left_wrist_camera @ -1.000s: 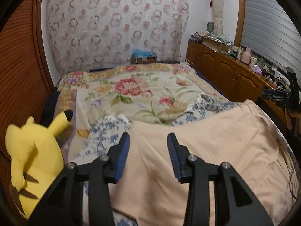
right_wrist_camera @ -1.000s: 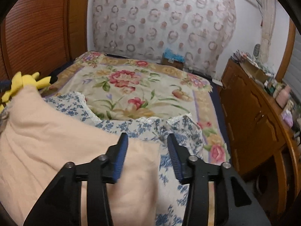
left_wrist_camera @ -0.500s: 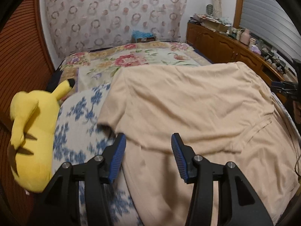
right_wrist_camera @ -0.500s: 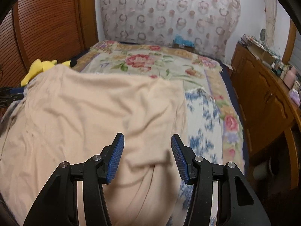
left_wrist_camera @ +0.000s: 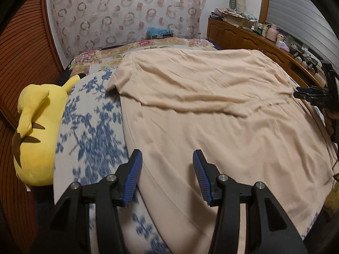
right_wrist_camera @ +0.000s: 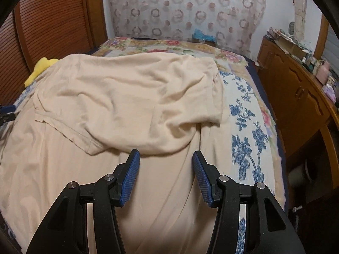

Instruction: Fold small clothes

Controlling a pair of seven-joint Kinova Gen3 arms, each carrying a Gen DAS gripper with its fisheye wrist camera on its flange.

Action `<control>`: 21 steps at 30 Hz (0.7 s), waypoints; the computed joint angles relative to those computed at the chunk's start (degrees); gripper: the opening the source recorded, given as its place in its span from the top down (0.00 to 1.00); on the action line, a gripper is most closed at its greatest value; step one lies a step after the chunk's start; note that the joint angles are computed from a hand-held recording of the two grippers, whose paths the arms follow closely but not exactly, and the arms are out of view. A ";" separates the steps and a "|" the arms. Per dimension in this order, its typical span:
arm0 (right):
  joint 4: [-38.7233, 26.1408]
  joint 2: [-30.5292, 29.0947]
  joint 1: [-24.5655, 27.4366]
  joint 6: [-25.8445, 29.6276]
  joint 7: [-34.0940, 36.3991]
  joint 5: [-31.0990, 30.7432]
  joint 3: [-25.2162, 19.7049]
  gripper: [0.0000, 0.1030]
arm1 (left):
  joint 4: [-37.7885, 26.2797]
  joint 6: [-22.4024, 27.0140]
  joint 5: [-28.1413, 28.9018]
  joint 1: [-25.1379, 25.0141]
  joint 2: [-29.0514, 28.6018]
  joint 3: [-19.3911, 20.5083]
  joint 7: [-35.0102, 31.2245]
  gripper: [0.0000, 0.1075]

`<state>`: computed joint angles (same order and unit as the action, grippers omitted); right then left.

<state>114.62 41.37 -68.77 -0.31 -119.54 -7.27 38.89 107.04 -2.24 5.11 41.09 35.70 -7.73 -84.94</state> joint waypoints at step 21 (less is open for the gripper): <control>1.53 0.96 -2.03 -1.25 0.32 -3.17 1.56 0.48 | 13.16 -7.46 5.78 3.69 -7.28 -3.84 -1.71 0.98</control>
<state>116.15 42.34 -70.80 -1.56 -119.23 -10.44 40.44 120.19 -9.70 10.89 44.78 28.42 -11.57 -86.65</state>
